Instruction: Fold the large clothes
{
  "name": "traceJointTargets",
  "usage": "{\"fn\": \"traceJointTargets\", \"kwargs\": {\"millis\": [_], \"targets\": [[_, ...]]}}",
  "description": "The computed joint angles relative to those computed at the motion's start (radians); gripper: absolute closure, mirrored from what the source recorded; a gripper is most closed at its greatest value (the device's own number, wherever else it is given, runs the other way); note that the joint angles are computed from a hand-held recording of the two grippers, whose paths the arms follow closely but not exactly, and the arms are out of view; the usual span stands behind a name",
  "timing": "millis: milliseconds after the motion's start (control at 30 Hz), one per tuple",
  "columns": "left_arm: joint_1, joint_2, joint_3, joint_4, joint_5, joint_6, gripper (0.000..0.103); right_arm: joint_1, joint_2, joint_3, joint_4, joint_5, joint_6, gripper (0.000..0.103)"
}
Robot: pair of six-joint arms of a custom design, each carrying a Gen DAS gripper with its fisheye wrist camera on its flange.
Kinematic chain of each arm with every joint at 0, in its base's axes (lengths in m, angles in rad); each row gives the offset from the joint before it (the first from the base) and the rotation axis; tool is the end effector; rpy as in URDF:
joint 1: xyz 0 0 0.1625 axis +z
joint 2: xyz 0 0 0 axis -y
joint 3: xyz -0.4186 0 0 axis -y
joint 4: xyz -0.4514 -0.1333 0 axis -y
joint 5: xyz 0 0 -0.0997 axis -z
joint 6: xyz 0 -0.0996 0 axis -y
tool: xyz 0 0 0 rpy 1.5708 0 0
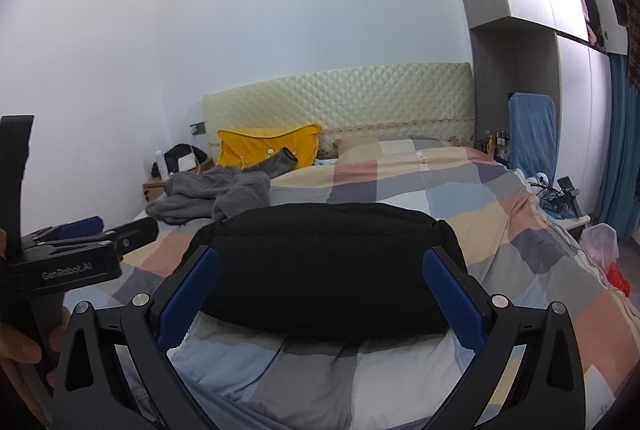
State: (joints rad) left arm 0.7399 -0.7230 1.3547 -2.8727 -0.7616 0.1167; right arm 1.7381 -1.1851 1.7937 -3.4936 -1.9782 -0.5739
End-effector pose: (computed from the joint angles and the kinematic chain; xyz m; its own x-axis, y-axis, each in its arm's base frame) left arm -0.4516 -0.6904 0.1810 -0.7245 0.2667 -0.6357 0.6677 0.5007 -0.5509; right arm 0.1994 -0.6170 0.3655 -0.7909 0.0531 0.6096 -0.5617 0.3323 -0.7577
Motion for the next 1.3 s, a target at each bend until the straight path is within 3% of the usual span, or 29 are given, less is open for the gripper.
{"fn": "traceJointTargets", "kwargs": {"millis": [1300], "targets": [[0.016,0.015,-0.014,0.066,-0.004,-0.017,0.000,-0.012,0.025,-0.009,-0.001,-0.031,-0.029,0.000]]}}
